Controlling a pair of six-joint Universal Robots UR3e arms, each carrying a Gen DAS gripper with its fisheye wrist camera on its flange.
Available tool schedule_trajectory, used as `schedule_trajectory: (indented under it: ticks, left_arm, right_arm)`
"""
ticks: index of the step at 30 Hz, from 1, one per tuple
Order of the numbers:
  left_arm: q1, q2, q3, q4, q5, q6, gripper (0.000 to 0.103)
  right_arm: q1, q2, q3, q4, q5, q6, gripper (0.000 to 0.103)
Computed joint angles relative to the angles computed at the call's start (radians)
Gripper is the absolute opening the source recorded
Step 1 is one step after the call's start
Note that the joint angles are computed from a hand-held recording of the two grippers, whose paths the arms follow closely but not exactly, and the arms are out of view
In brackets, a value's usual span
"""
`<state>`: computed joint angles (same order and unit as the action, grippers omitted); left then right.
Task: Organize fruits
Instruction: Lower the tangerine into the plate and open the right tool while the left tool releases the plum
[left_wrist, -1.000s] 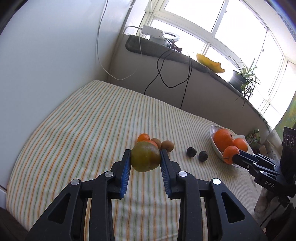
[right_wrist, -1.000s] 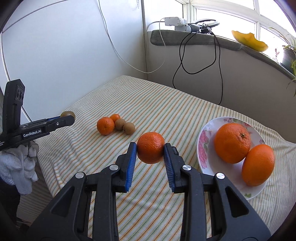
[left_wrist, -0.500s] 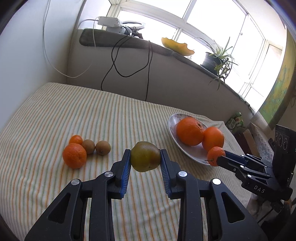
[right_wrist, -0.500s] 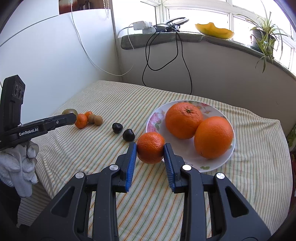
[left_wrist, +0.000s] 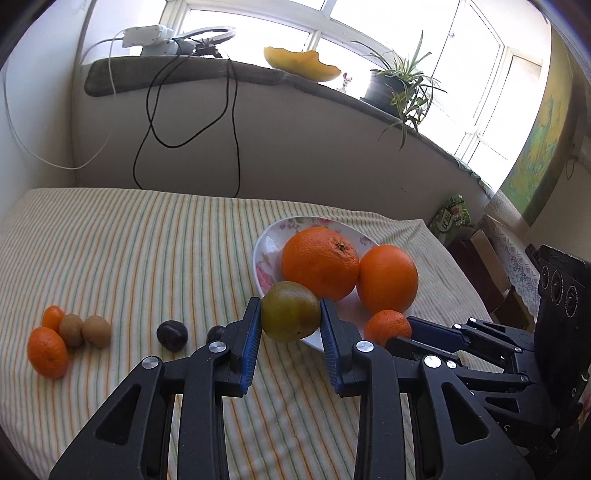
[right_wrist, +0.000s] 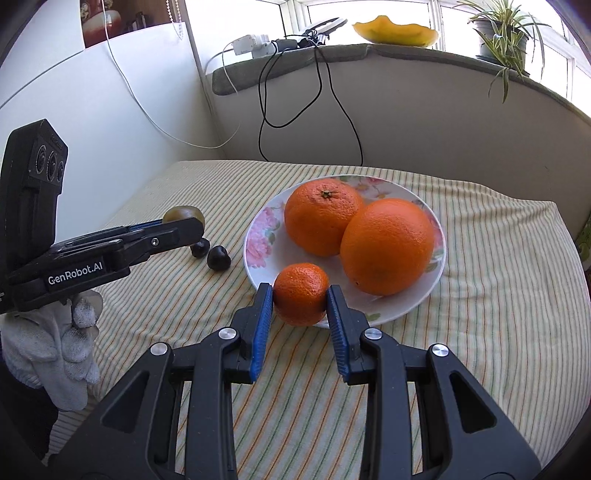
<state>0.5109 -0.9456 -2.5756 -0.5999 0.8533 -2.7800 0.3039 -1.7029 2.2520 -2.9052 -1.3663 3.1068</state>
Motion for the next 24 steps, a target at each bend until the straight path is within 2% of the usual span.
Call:
schedule_trajectory:
  ticks: [5,13,14,17,19,20,22,24]
  left_arm:
    - [-0.135,-0.188,0.04,0.205,0.083,-0.108,0.029]
    - [-0.214,-0.304,0.085,0.285,0.134,-0.145,0.03]
    - [-0.227,-0.318,0.092,0.294,0.143,-0.152,0.031]
    - [-0.242,-0.328,0.1,0.304,0.151,-0.165,0.049]
    - [-0.248,-0.327,0.104,0.304,0.153,-0.172,0.052]
    - [-0.25,-0.326,0.103,0.306,0.156,-0.173,0.052]
    - [-0.239,-0.312,0.097,0.296,0.149,-0.168,0.052]
    - [-0.23,-0.298,0.091,0.287,0.142,-0.168,0.052]
  right_arm:
    - [-0.016,0.014,0.0,-0.014,0.03,-0.005,0.031]
    - [-0.037,0.042,-0.009,-0.025,0.059,-0.025,0.032]
    - [-0.039,0.043,-0.008,-0.028,0.061,-0.028,0.032]
    - [-0.039,0.047,-0.008,-0.035,0.061,-0.034,0.032]
    - [-0.037,0.048,-0.008,-0.038,0.054,-0.034,0.033]
    - [-0.032,0.051,-0.01,-0.04,0.046,-0.032,0.035]
    - [-0.031,0.045,0.001,-0.054,0.042,-0.026,0.055]
    - [-0.028,0.038,0.01,-0.066,0.035,-0.021,0.061]
